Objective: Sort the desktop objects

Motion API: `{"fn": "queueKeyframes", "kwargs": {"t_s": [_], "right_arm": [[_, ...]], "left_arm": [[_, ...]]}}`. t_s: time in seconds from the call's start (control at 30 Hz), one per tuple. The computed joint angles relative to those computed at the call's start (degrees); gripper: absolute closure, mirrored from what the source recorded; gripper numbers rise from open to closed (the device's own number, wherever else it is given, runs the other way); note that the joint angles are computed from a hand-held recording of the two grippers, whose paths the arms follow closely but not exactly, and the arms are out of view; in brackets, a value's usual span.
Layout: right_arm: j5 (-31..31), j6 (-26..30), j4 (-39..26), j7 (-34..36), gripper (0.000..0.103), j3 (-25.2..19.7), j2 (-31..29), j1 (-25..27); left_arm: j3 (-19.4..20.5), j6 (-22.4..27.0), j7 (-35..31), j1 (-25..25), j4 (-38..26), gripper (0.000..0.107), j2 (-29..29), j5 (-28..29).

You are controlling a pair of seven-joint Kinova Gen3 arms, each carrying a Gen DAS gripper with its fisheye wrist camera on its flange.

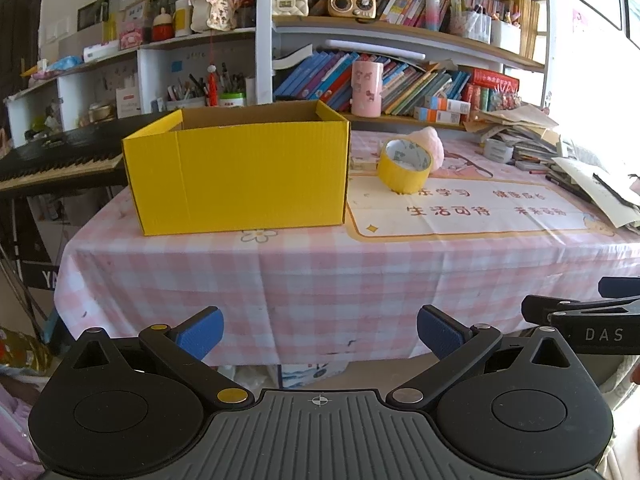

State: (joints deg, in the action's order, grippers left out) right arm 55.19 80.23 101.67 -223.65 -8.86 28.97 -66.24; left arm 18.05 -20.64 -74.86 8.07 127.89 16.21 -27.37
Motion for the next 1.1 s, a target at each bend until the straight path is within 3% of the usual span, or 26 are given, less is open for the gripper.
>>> {"fn": "queueKeyframes", "kwargs": {"t_s": [0.8, 1.1], "right_arm": [[0.3, 1.5, -0.5, -0.3, 0.000, -0.1, 0.3, -0.4], [-0.2, 1.5, -0.9, 0.5, 0.000, 0.1, 0.4, -0.3]], "left_arm": [[-0.2, -1.3, 1.4, -1.0, 0.6, 0.004, 0.0, -3.3], [2.6, 0.3, 4.4, -3.2, -0.8, 0.004, 1.0, -7.5]]}}
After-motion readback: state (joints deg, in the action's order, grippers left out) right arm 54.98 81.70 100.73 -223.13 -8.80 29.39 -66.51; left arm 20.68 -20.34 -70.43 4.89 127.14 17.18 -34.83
